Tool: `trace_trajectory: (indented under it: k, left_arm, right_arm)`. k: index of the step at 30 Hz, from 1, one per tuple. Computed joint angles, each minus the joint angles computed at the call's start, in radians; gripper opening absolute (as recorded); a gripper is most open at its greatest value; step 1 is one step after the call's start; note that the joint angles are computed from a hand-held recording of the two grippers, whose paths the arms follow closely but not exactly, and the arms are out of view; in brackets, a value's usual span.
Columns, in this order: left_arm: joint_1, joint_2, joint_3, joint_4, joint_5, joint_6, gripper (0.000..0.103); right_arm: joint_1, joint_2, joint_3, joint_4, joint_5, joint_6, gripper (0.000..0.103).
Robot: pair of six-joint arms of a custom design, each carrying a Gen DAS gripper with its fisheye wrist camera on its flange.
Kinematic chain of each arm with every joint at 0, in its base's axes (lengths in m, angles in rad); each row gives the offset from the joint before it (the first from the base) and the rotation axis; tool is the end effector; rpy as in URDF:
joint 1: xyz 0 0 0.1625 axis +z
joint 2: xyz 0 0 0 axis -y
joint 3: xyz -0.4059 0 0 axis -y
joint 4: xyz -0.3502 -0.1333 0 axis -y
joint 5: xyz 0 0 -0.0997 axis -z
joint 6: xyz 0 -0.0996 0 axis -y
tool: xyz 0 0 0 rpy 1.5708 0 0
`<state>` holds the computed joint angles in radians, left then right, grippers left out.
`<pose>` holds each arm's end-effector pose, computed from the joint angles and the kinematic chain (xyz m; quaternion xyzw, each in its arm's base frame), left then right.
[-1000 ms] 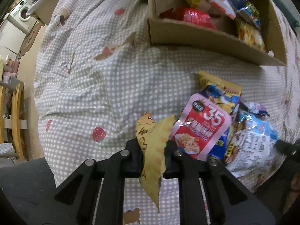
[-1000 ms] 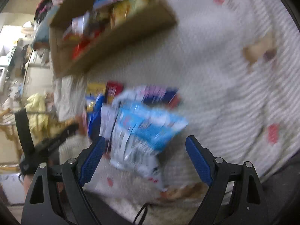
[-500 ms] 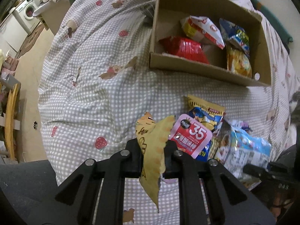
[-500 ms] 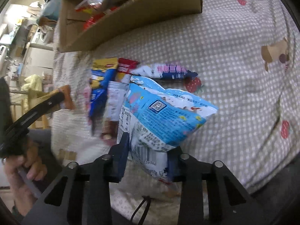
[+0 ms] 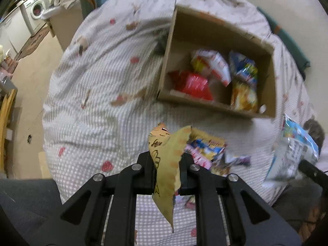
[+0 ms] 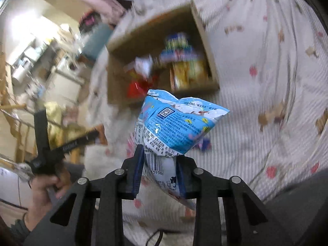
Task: Organize snacks
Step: 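Carry both packets into the box and open both tools to release them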
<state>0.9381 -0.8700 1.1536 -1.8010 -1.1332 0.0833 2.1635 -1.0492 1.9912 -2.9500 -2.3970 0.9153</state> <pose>-0.2681 -0.6624 0.2793 0.3474 0.9119 -0.0338 0.2159 0.3443 -0.4037 0.2123 -0.2295 -0.8685 0.4131 0.1497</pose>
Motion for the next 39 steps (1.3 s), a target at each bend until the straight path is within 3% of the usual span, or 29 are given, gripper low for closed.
trace_trajectory:
  k: [3, 8, 13, 19, 24, 39]
  left_arm:
    - [-0.016, 0.023, -0.061, -0.019, -0.012, 0.018, 0.011]
    - [-0.049, 0.105, -0.162, -0.066, 0.001, 0.078, 0.011]
    - [-0.068, 0.218, -0.278, -0.101, 0.004, 0.114, 0.011]
    - [-0.075, 0.297, -0.298, -0.230, 0.037, 0.221, 0.011]
    - [-0.064, 0.330, -0.295, -0.282, 0.032, 0.242, 0.011]
    - [-0.064, 0.430, -0.290, -0.340, 0.154, 0.340, 0.012]
  right_arm:
    - [-0.006, -0.021, -0.015, -0.011, -0.024, -0.038, 0.030]
    - [-0.050, -0.033, -0.083, -0.046, -0.024, -0.200, 0.030]
    - [-0.140, -0.034, -0.117, -0.142, 0.056, -0.366, 0.030]
    - [-0.230, -0.001, -0.162, -0.183, 0.125, -0.469, 0.030]
    - [-0.270, 0.019, -0.178, -0.187, 0.168, -0.513, 0.030]
    - [-0.342, 0.073, -0.221, -0.086, 0.226, -0.498, 0.030]
